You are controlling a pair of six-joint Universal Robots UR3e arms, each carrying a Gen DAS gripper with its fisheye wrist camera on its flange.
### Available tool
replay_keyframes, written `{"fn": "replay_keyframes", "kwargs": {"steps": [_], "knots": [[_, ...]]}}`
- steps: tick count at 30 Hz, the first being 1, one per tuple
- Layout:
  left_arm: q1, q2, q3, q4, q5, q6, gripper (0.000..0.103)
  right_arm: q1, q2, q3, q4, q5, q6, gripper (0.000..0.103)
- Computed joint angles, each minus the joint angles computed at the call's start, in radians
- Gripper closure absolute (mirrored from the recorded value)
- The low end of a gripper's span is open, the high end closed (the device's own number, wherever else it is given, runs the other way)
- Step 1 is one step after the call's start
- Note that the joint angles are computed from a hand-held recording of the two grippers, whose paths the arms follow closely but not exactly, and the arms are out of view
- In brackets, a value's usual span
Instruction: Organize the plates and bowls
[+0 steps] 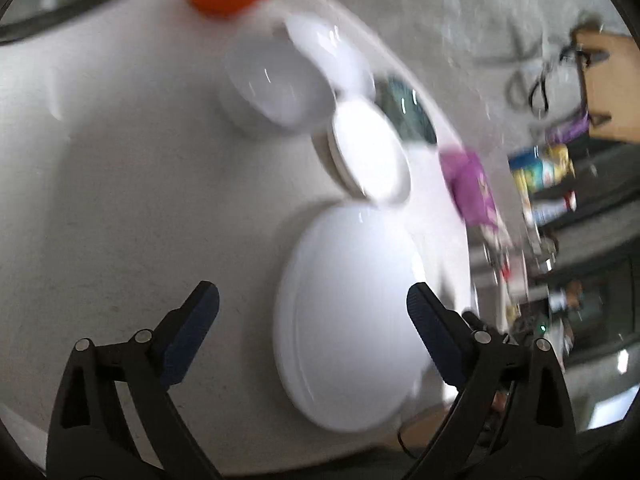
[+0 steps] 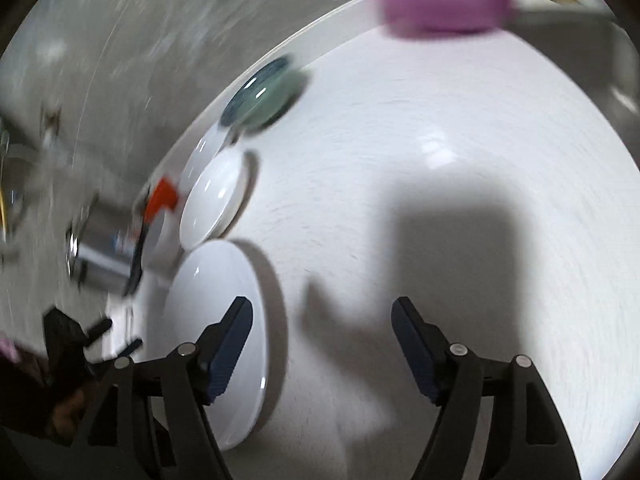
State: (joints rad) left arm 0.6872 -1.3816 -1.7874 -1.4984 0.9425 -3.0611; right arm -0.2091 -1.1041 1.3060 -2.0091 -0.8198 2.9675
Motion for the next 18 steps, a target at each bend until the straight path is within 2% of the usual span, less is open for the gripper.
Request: {"fn": "replay_keyframes", "kwargs": {"steps": [1, 3, 5, 7, 9, 11, 13, 15, 16, 18], "knots": [[-0.003, -0.039, 0.030, -0.028, 0.015, -0.011, 0.010, -0.018, -0.040, 0.075, -0.045, 0.016, 0.038, 0.024], [0.021, -0.016, -0.002, 0.010, 0.019, -0.057, 0.010, -0.048, -0.114, 0.217, -0.121, 0.064, 0.131, 0.019], [0.023, 0.009, -0.011, 0.039, 0.041, -0.053, 0.010, -0.061, -0.174, 0.333, -0.185, 0.127, 0.202, 0.019], [-0.020, -0.005, 0.025, 0.067, 0.114, -0.072, 0.011, -0.065, -0.212, 0.385, -0.188, 0.171, 0.200, 0.019], [-0.059, 0.000, 0.050, 0.091, 0.193, -0.112, 0.012, -0.053, -0.221, 0.365, -0.113, 0.190, 0.149, 0.019], [-0.097, 0.005, 0.109, 0.062, 0.273, -0.116, 0.013, -0.044, -0.210, 0.312, -0.051, 0.187, 0.127, 0.019], [-0.103, 0.049, 0.160, -0.006, 0.343, -0.084, 0.013, -0.053, -0.206, 0.275, -0.002, 0.181, 0.128, 0.019], [-0.113, 0.076, 0.216, -0.059, 0.383, -0.032, 0.013, -0.069, -0.190, 0.208, 0.128, 0.172, 0.102, 0.020], [-0.096, 0.102, 0.240, -0.104, 0.373, -0.002, 0.013, -0.073, -0.188, 0.190, 0.154, 0.159, 0.093, 0.025], [-0.023, 0.120, 0.305, -0.212, 0.296, 0.062, 0.013, -0.100, -0.215, 0.180, 0.191, 0.113, 0.070, 0.026]]}}
